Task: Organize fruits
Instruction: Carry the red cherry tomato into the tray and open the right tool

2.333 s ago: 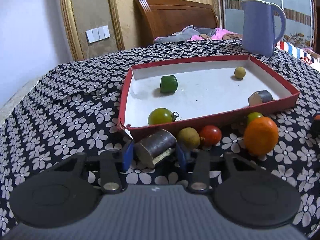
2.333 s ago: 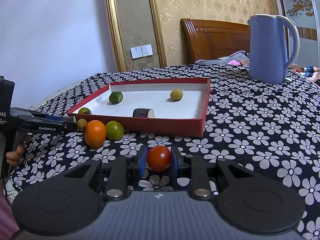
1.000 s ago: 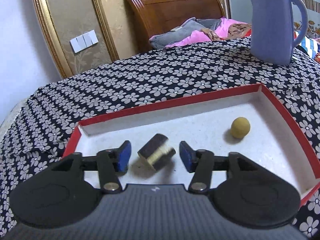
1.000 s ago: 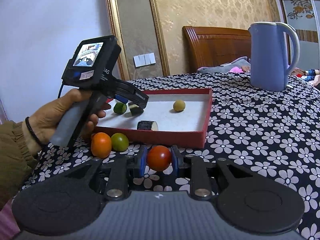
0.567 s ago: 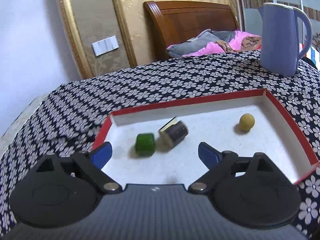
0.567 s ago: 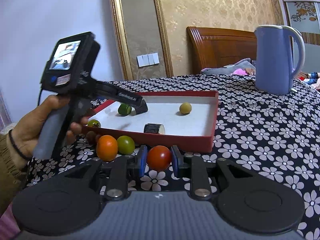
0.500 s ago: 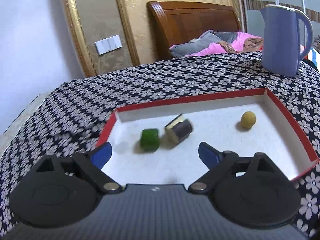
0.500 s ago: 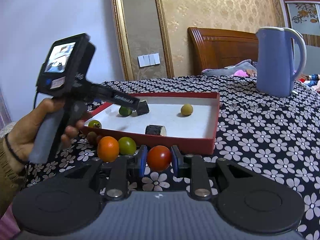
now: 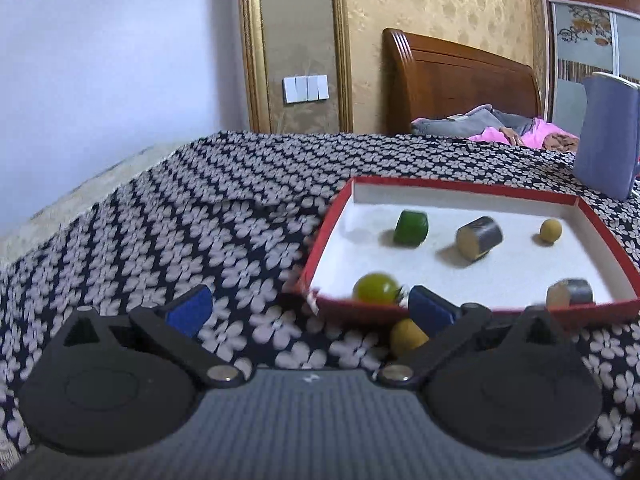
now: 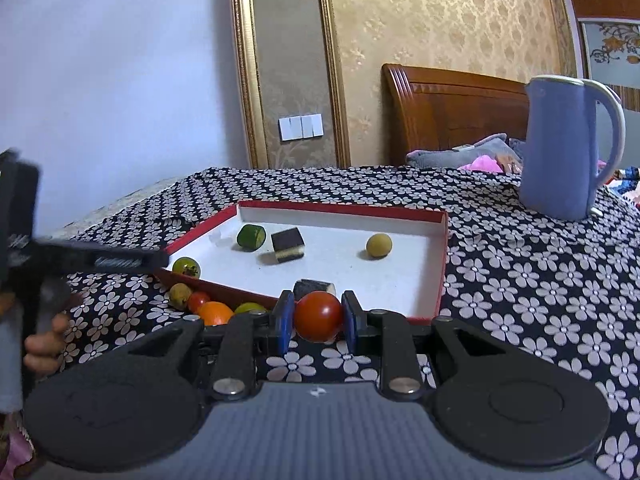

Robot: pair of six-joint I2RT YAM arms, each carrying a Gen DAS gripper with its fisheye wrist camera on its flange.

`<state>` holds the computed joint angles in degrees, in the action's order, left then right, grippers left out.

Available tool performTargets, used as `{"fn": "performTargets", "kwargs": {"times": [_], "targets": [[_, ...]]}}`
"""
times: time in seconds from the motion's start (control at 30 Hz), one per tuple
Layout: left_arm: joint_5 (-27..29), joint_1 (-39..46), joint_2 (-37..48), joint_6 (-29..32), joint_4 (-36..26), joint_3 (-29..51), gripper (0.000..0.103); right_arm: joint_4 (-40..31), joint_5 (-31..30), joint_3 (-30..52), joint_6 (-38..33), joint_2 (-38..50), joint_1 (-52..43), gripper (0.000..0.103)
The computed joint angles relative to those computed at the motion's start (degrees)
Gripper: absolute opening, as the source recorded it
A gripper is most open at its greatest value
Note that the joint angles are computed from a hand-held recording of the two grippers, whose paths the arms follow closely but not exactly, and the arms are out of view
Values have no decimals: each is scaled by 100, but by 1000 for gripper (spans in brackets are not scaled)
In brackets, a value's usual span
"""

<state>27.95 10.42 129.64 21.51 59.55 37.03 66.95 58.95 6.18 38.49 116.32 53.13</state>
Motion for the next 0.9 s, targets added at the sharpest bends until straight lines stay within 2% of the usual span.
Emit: {"fn": "performTargets", "kwargs": {"times": [0.17,0.27,0.43,0.6,0.77,0.9], "targets": [[199,186,304,214,334,-70,103,185,-377,104,-726,-183,-524,25],[199,175,477,269,633,-141,103,356,-824,164,-1146,-267,-1081,25],[327,221,643,336,869,-186,103,58,-1349,380,-1619,-547,-1973,25],[389,233,718,379,1024,-225,103,-218,-1747,748,-1916,-524,-2719,25],[437,258,740,386,1101,-243,103,-554,-1795,1316,-2108,-150,-3300,25],[524,297,677,362,840,-161,103,-919,-1864,1552,-2036,-51,-3537,30]]}}
